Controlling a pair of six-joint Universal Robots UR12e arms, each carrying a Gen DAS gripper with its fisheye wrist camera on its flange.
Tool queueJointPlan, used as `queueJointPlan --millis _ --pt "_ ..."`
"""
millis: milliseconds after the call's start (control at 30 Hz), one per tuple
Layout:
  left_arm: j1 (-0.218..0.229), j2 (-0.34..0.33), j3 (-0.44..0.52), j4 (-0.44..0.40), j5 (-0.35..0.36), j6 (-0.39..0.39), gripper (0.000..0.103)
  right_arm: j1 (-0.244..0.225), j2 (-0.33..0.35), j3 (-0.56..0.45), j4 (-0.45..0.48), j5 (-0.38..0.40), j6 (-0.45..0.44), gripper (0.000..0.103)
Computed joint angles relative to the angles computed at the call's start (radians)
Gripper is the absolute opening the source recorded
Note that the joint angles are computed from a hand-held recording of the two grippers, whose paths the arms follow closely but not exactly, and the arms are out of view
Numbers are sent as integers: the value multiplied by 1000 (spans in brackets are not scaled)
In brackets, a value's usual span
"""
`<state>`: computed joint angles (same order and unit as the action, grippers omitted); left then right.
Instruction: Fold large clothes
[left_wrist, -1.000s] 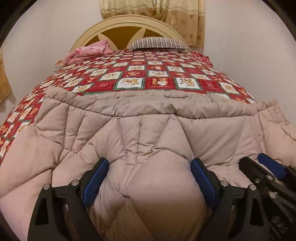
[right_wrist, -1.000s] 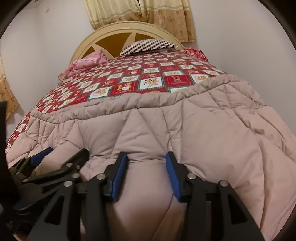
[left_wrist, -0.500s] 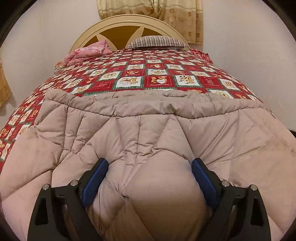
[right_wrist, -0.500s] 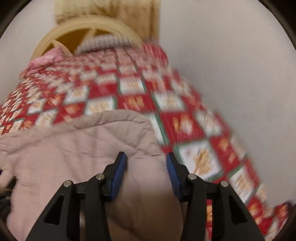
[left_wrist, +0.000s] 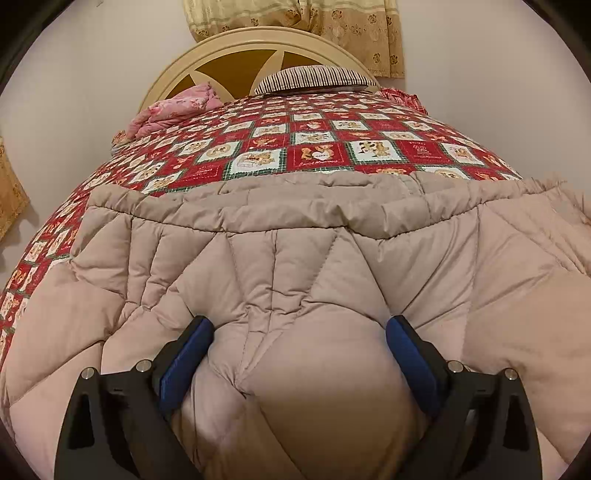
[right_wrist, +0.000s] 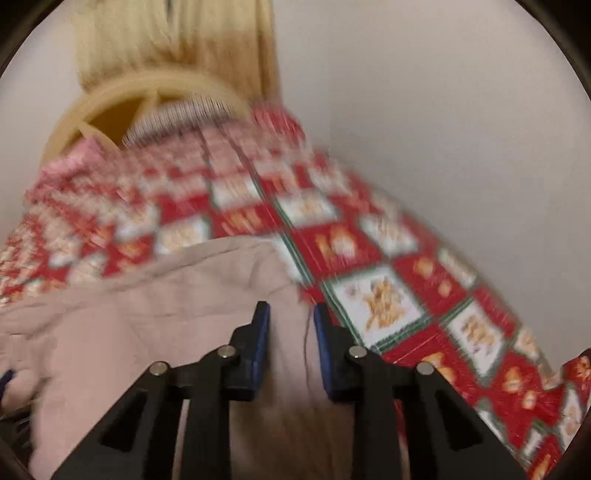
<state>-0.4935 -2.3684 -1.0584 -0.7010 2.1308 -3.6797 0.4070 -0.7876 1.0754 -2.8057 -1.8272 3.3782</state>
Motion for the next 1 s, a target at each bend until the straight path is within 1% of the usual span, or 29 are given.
queueJointPlan --millis 33,133,167,200,267,300,333,367,400,433,467,500,567,600,633,700,733,833,900,933,967,1000 --pt "0 0 -1 3 0 0 96 6 -11 19 -30 46 -22 21" --pt "2 6 -13 24 -13 -3 96 26 -18 30 -33 212 -47 21" --pt "5 11 -22 38 -26 -4 96 34 -9 19 -21 254 -46 20" --pt "7 18 -35 57 -41 -5 96 41 1 8 -9 271 -45 19" --pt "17 49 -92 137 -99 -12 96 51 22 -2 4 319 -11 18" --pt "23 73 -136 199 -132 -21 96 52 28 -5 7 338 0 18" --pt "27 97 -179 253 -152 -44 96 55 34 1 0 339 0 19" --pt "29 110 -198 270 -162 -59 96 63 39 9 -14 307 -31 19" --pt "32 130 -228 297 -185 -70 96 73 47 11 -23 262 -84 18" --pt "35 153 -259 323 -211 -73 96 78 47 11 -13 240 -107 18" --pt "34 176 -288 340 -219 -68 96 80 50 3 8 225 -113 18" --pt "31 198 -316 357 -211 -67 96 82 51 -4 27 216 -120 18" --pt "27 238 -380 425 -191 -74 96 85 57 -21 66 207 -131 18" --pt "27 262 -423 477 -177 -87 96 83 57 -22 70 207 -132 18" --pt "26 293 -478 525 -143 -126 96 83 57 -21 70 207 -131 18" --pt "28 334 -552 561 -90 -221 96 83 54 -16 65 207 -130 18" --pt "31 348 -575 568 -83 -258 96 82 54 -15 62 210 -129 18" --pt "29 394 -668 607 -46 -438 96 82 54 -12 51 213 -124 18" --pt "13 407 -703 609 8 -542 96 83 56 -13 47 210 -123 18" --pt "4 413 -718 597 21 -592 95 83 56 -12 43 211 -122 18" --pt "-4 417 -730 585 9 -637 95 83 55 -10 42 212 -121 18" --pt "-5 420 -737 579 -5 -652 95 82 55 -9 41 215 -119 18"
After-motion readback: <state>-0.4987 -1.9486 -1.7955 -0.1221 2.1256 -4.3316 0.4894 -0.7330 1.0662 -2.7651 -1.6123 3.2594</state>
